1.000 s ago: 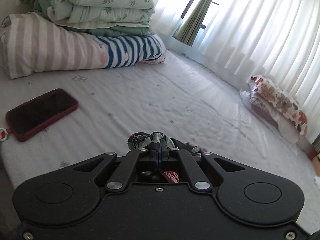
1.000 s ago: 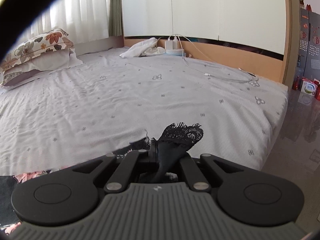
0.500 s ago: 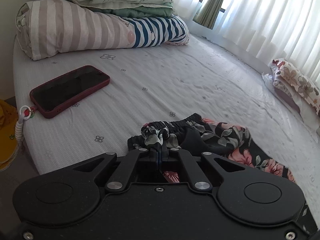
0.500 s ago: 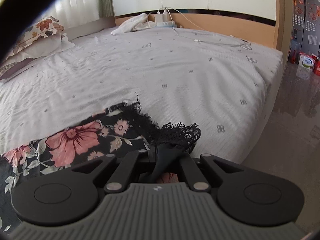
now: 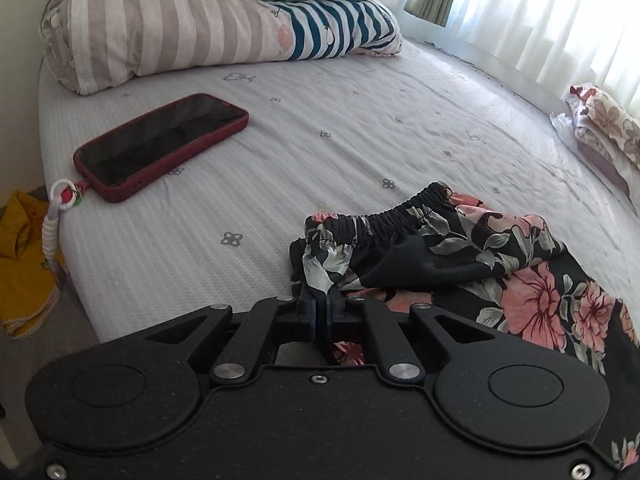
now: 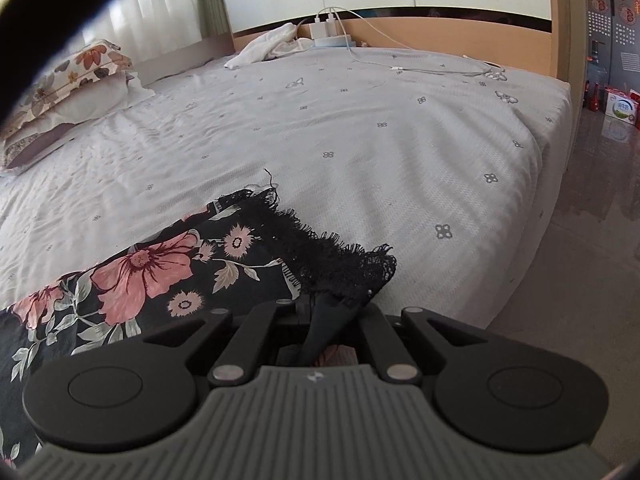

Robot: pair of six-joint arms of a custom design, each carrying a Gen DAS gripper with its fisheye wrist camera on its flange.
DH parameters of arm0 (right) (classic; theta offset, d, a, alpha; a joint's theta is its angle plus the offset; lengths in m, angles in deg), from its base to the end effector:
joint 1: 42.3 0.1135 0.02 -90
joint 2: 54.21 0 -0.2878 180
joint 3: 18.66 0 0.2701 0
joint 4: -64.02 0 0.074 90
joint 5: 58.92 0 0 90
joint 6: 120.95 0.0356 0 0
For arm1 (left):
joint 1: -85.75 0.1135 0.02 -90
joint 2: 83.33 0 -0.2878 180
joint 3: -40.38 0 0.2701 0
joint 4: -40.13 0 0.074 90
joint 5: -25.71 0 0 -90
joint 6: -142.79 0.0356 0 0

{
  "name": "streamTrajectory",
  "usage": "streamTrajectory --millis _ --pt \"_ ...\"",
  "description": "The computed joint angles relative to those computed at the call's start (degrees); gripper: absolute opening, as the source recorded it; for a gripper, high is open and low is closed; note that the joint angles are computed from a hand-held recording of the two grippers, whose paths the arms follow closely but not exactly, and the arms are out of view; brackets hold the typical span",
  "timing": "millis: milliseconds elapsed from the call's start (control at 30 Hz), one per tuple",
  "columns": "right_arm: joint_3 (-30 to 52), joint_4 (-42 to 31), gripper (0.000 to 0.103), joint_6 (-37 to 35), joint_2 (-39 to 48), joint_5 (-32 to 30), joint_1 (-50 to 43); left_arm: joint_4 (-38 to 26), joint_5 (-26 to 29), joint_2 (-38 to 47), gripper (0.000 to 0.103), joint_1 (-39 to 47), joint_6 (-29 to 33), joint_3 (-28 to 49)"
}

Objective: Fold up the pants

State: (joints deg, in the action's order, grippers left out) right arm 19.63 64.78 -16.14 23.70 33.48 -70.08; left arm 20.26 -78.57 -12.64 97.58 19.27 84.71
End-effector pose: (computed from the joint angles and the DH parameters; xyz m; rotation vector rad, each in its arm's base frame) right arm 0.2232 -0.1193 0.1539 0.8395 2.0916 -0.1687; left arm 0.2350 0.0582 0.1868 -1.0132 2.1189 0.1113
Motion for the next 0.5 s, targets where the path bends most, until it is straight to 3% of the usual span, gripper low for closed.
streamTrajectory --millis 33,100,133,200,267,333,500 --pt "-0.29 -0.66 0.041 -0.69 -1.25 -4.01 -1.83 -0.04 0.22 -0.34 0.012 0.03 0.56 -0.06" --pt "-0.60 -0.79 0.058 -0.41 -2.23 -5.97 -2.58 -0.31 1.17 -1.42 0.026 0.19 1.20 -0.22" --pt "-0.85 -1.15 0.066 -0.04 -3.28 -6.93 -2.86 -0.14 1.94 -2.12 0.039 0.30 1.29 -0.48" --pt "-0.77 -2.87 0.075 0.19 -5.42 -6.14 -2.21 -0.02 1.29 -3.84 0.055 -0.50 0.65 -1.02" --pt "-0.79 -4.56 0.084 -0.28 -7.90 -5.36 -1.53 -0.93 -1.91 -5.27 0.080 -2.25 0.92 -0.89" --pt "-0.63 -6.31 0.094 -0.51 -10.34 -5.64 -1.37 -0.21 -3.57 -7.25 0.093 -3.22 2.76 -1.69" --pt "0.27 -10.40 0.097 0.24 -15.35 -2.95 -1.13 -1.60 -5.08 -11.35 0.093 -3.30 4.97 -1.85"
